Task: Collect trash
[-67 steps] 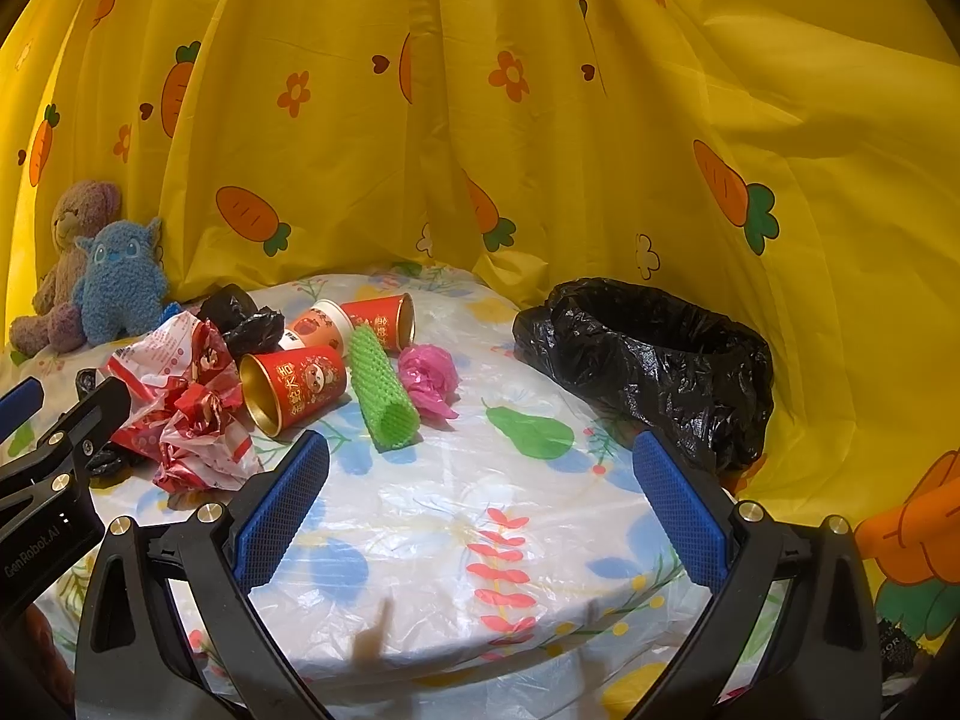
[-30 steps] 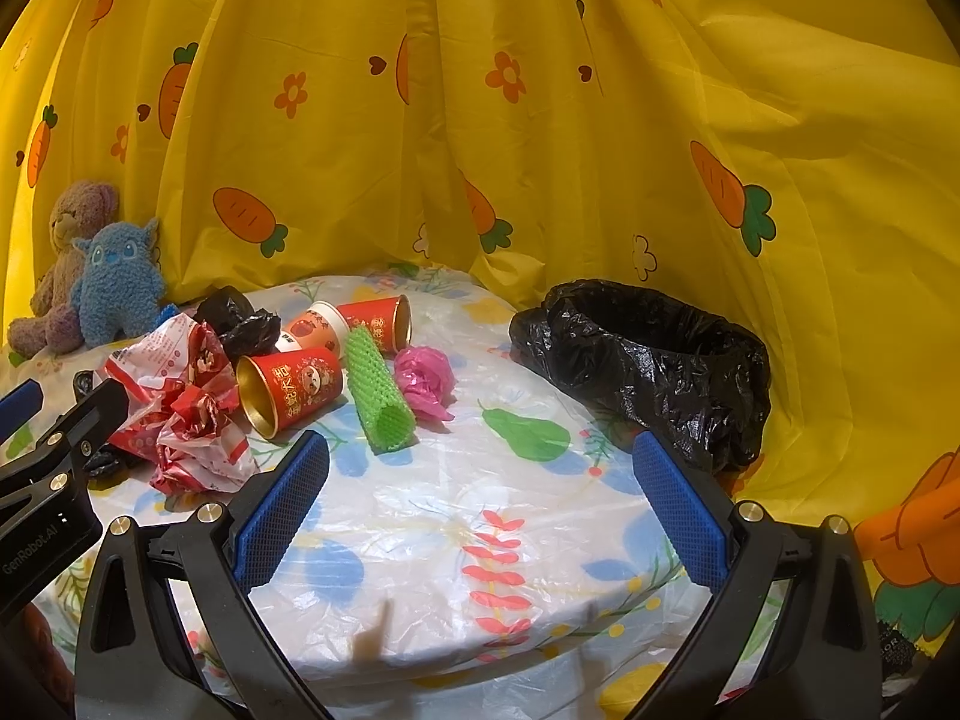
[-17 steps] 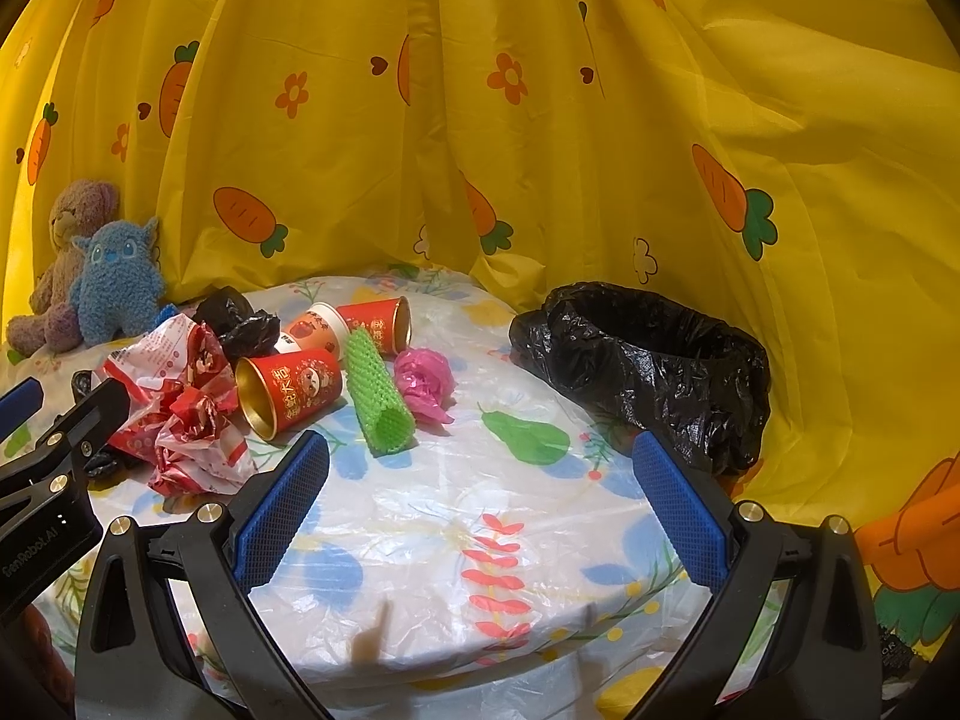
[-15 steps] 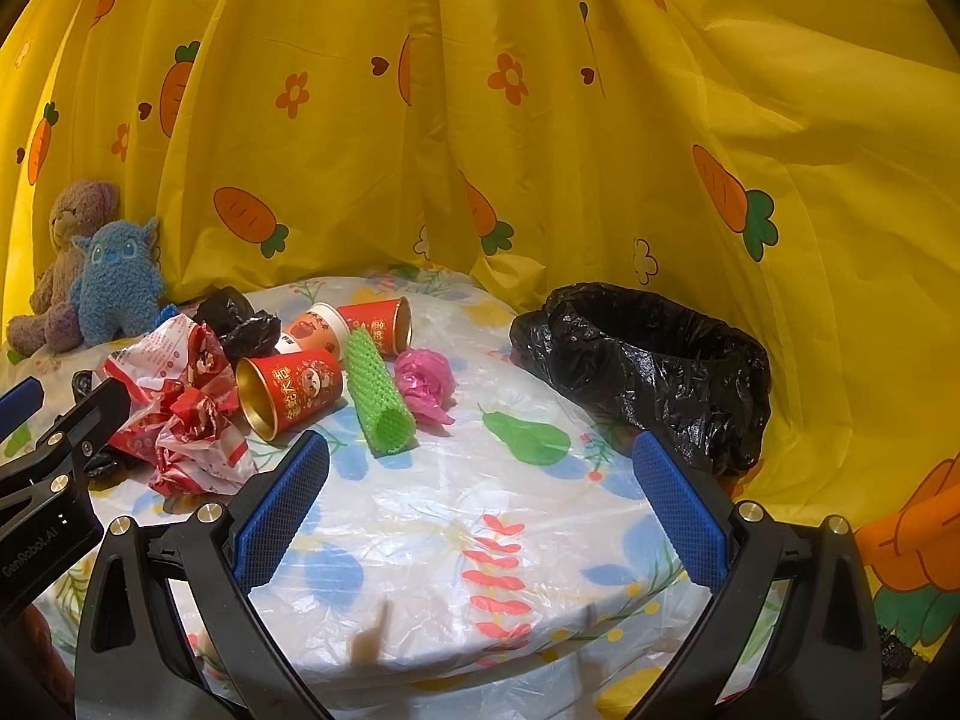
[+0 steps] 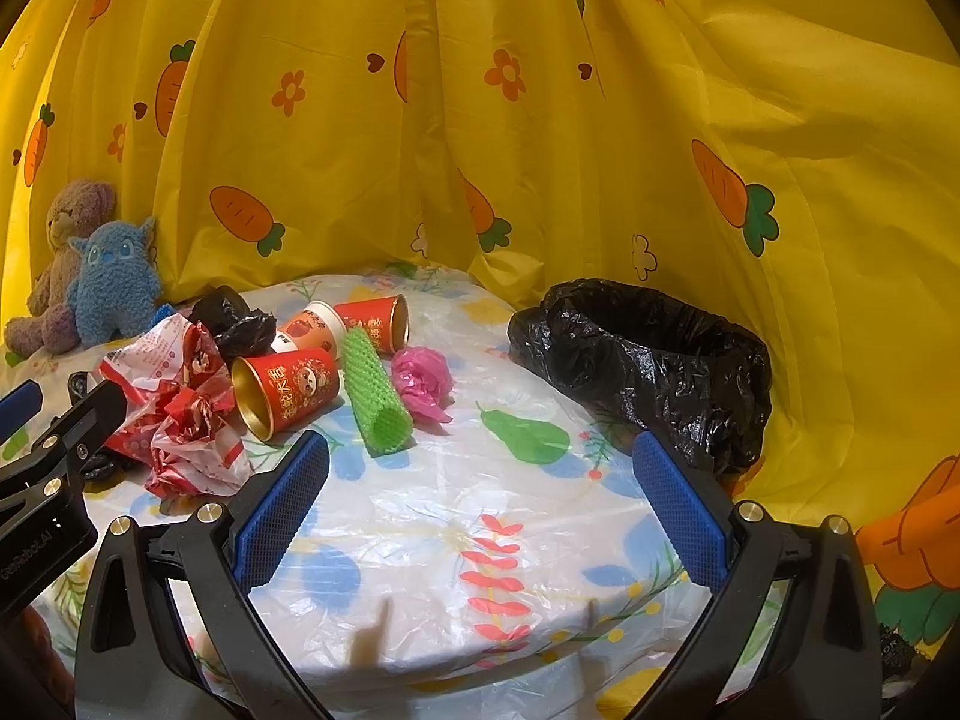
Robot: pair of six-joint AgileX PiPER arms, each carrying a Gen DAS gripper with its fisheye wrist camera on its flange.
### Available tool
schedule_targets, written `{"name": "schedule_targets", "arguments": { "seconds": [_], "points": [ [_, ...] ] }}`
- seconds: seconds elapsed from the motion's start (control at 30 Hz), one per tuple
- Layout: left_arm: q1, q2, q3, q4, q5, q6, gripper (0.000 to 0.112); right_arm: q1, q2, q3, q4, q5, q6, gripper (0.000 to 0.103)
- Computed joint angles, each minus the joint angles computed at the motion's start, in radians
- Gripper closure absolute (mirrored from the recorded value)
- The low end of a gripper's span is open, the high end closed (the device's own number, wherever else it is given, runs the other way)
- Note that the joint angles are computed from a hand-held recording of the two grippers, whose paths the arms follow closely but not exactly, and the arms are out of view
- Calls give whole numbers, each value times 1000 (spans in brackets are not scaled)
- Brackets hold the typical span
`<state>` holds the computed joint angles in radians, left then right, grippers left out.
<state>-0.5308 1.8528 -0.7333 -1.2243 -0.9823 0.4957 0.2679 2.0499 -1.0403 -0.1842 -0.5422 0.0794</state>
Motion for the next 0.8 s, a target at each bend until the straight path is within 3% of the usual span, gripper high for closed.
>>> {"name": "schedule_targets", "arguments": {
  "seconds": [0.43, 0.67, 0.8],
  "points": [
    [43, 13, 56, 134, -9, -138, 23, 0, 48, -40, -100, -9, 87, 5],
    [87, -4, 95, 140, -35, -179, 26, 10, 82, -76, -248, -30, 207, 12],
    [128, -19, 131, 145, -52, -225, 26, 31, 106, -117, -409, -44, 349, 13]
  ]
}}
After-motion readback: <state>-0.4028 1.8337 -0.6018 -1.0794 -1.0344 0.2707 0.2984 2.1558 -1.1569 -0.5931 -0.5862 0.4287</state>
